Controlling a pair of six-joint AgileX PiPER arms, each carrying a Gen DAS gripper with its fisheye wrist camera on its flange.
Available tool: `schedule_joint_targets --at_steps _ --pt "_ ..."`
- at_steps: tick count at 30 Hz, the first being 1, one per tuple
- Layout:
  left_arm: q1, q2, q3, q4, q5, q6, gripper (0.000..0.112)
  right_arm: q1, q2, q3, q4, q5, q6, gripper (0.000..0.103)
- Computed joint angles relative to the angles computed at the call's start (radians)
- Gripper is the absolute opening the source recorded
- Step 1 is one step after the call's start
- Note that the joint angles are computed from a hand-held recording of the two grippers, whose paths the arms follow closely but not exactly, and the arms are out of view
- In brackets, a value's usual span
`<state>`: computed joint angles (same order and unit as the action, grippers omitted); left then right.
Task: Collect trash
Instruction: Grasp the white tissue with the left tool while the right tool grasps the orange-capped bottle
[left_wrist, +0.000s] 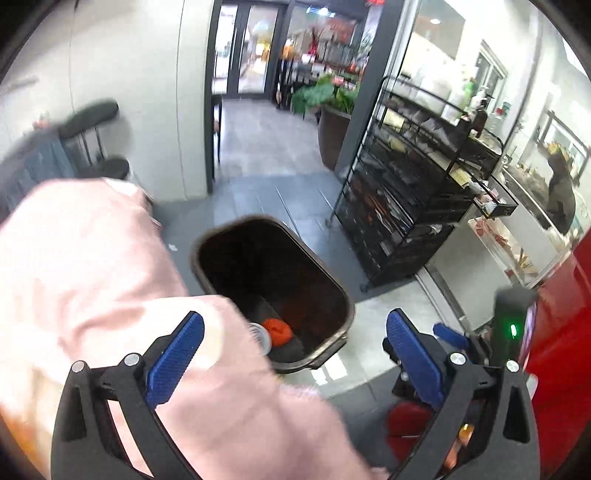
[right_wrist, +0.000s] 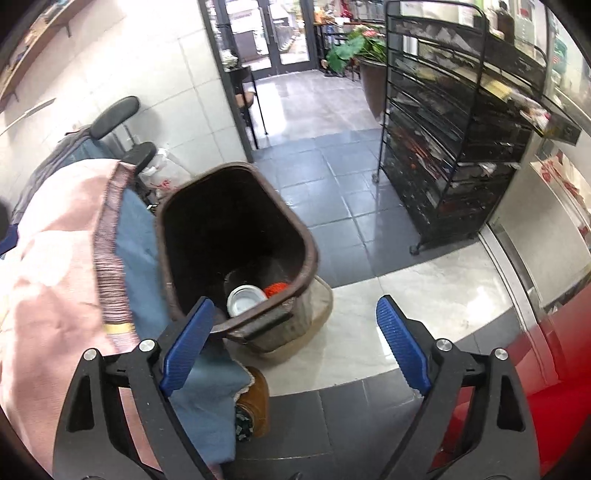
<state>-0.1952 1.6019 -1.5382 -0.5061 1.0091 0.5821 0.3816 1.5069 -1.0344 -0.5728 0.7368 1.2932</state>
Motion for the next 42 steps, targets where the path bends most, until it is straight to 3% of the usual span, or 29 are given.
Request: schedule_joint_targets --at_steps 8,13,18,22,32,39,42 --pt "0.208 -0.228 0.182 -0.095 -0.013 0.21 0.098 0.13 0.025 -0.14 -0.007 0.038 -0.038 0.088" --pt "0.405 -0.279 0.221 -0.174 0.037 0.279 0.098 0.215 0.071 -0.279 0.016 0.066 -0.115 0.089" --pt "0.572 -0.301 0.26 -0.177 0.01 0.299 0.098 0.267 0.142 -0.432 0.074 0.097 -0.25 0.089" --pt "0.687 -0.272 0.252 -0.157 -0.008 0.281 0.097 0.293 0.202 -0.549 0.119 0.111 -0.343 0.089" --pt "0.93 -0.099 0.128 -0.119 0.077 0.234 0.097 0.379 0.381 -0.904 0.211 0.209 -0.526 0.089" --pt "0.978 -0.017 0.062 -0.091 0.099 0.172 0.096 0.403 0.537 -1.218 0.282 0.337 -0.671 0.089" --pt "0.962 0.007 0.056 -0.062 0.085 0.154 0.091 0.41 0.606 -1.345 0.299 0.389 -0.705 0.089"
